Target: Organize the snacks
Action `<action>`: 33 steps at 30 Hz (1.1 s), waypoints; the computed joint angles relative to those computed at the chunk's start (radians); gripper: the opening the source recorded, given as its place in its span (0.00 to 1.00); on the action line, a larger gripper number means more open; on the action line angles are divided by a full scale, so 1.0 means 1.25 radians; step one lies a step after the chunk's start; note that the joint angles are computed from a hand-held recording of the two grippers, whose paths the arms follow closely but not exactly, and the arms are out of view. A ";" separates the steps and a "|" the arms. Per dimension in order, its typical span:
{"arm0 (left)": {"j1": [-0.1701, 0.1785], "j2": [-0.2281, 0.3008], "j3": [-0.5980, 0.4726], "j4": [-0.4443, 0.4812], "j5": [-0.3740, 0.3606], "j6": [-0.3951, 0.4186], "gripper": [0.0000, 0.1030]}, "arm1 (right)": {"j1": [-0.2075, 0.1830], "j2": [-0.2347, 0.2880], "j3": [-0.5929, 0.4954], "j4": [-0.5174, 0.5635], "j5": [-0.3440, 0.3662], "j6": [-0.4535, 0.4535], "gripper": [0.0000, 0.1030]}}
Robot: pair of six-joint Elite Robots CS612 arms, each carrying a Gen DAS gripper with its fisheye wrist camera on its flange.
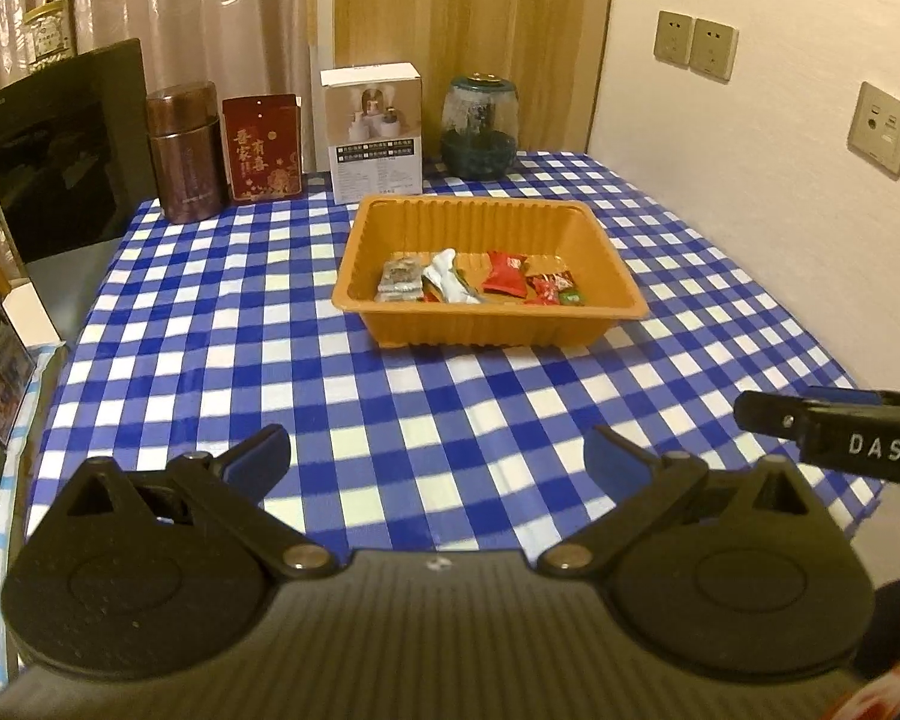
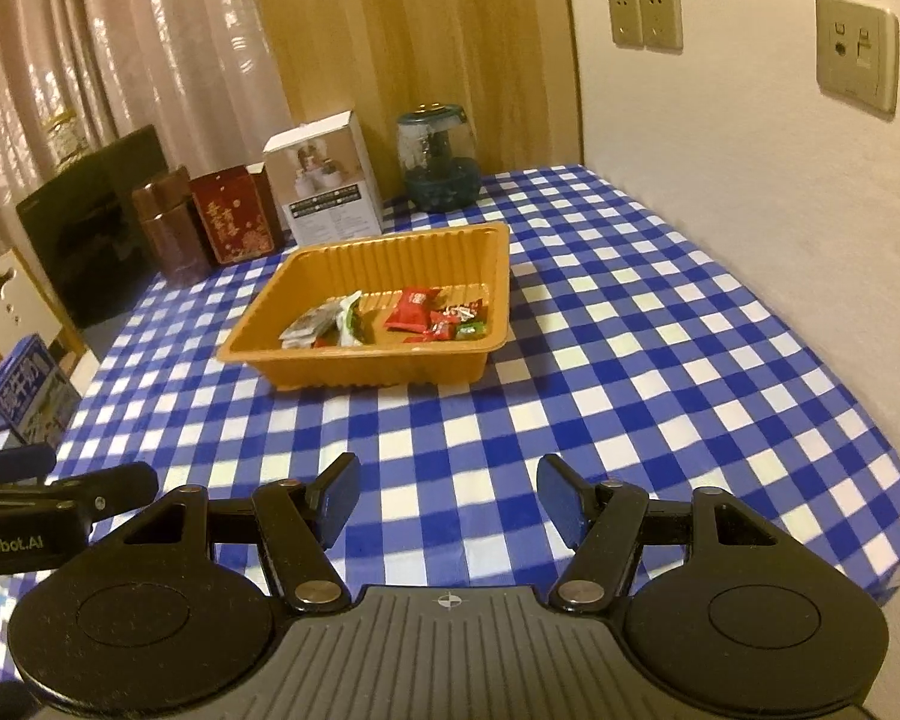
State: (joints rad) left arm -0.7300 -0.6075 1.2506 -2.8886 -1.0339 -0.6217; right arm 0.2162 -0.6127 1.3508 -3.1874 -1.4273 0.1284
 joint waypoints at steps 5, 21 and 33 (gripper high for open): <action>-0.013 -0.014 0.017 0.014 0.010 -0.014 1.00 | 0.001 -0.023 0.038 -0.001 0.007 -0.011 0.63; -0.020 -0.024 0.022 0.049 0.029 -0.051 1.00 | 0.001 -0.046 0.072 -0.004 0.017 -0.008 0.63; -0.019 -0.024 0.023 0.047 0.028 -0.063 1.00 | 0.003 -0.044 0.069 0.009 0.016 -0.014 0.63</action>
State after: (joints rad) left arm -0.7540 -0.6369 1.2799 -2.8295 -0.9984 -0.7008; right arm 0.2201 -0.6674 1.4368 -3.1761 -1.4075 0.1114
